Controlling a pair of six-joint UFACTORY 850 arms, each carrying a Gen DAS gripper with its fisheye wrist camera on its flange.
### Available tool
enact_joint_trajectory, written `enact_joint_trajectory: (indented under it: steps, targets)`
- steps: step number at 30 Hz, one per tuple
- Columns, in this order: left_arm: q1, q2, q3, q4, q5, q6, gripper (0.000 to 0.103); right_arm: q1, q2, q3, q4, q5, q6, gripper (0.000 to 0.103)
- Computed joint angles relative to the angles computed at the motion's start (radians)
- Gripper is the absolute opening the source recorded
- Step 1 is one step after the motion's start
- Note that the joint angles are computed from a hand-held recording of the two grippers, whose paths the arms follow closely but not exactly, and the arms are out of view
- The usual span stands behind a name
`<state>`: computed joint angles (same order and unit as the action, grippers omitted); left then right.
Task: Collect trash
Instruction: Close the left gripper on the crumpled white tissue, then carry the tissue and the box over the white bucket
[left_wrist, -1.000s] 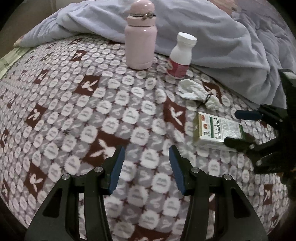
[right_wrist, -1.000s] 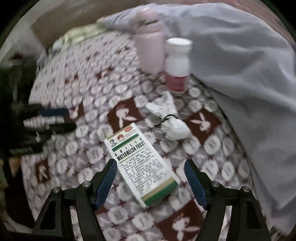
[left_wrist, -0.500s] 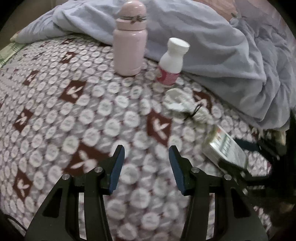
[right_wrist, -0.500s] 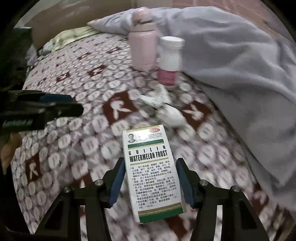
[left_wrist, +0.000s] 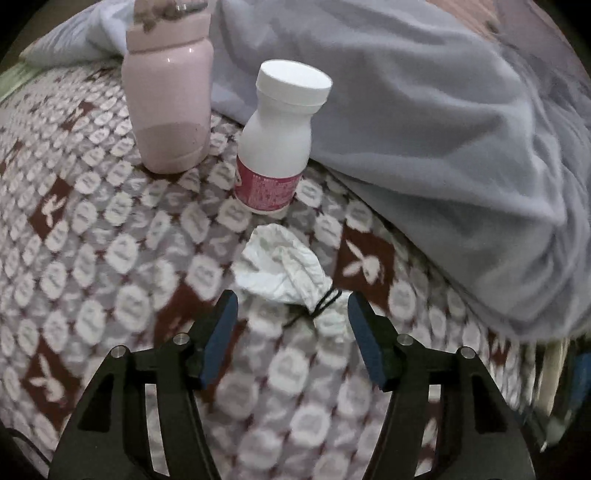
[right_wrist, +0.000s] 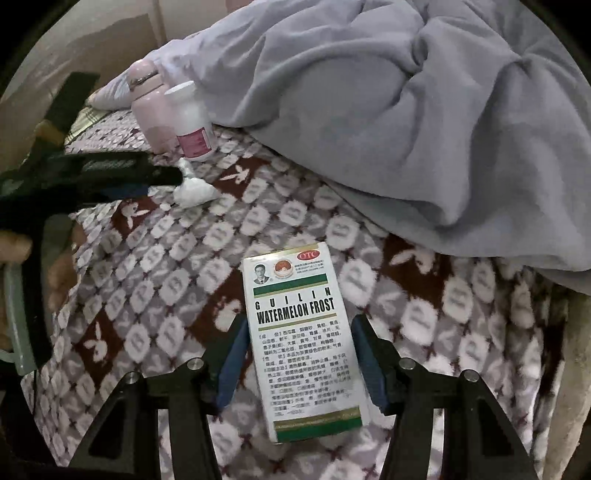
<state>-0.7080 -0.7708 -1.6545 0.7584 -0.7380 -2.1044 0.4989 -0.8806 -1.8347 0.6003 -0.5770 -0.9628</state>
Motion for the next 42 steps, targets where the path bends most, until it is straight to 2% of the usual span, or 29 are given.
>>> enact_joint_trajectory:
  steps: [5,7,8,9,12,15,22,26,29,33,37,42]
  targets:
    - [0.022,-0.035,-0.037,-0.028,0.026,-0.018,0.060,0.010,-0.009,0.009,-0.013,0.022,0.008,0.054]
    - [0.023,-0.041,-0.041,-0.017,0.038,-0.012,0.051,0.012,0.006,0.044,0.017,0.060,-0.024,0.052]
    - [0.024,-0.042,-0.042,-0.009,0.053,-0.007,0.034,0.012,0.014,0.058,0.032,0.068,-0.041,0.052]
    - [0.025,-0.034,-0.030,-0.003,0.085,-0.002,0.023,0.010,0.020,0.068,0.046,0.071,-0.051,0.052]
    - [0.010,-0.020,-0.030,0.000,0.068,0.040,0.013,-0.004,0.062,0.124,0.161,0.081,-0.137,0.052]
    - [-0.019,0.014,-0.001,0.028,0.073,0.066,0.008,-0.019,0.109,0.177,0.247,0.081,-0.199,0.052]
    - [-0.074,0.094,0.078,0.080,0.070,0.021,0.006,-0.050,0.202,0.285,0.349,0.072,-0.265,0.052]
    - [-0.118,0.101,0.046,0.073,0.021,0.044,0.006,-0.061,0.246,0.333,0.399,0.070,-0.310,0.052]
    - [-0.160,0.093,-0.003,0.064,-0.045,0.093,0.006,-0.077,0.289,0.387,0.463,0.073,-0.361,0.052]
    - [-0.209,0.027,-0.130,0.049,-0.130,0.181,0.006,-0.099,0.338,0.451,0.528,0.076,-0.397,0.052]
    - [-0.256,-0.076,-0.313,0.045,-0.228,0.273,0.006,-0.123,0.408,0.536,0.617,0.108,-0.475,0.052]
    - [-0.292,-0.205,-0.550,0.040,-0.306,0.378,0.006,-0.170,0.471,0.605,0.688,0.113,-0.517,0.052]
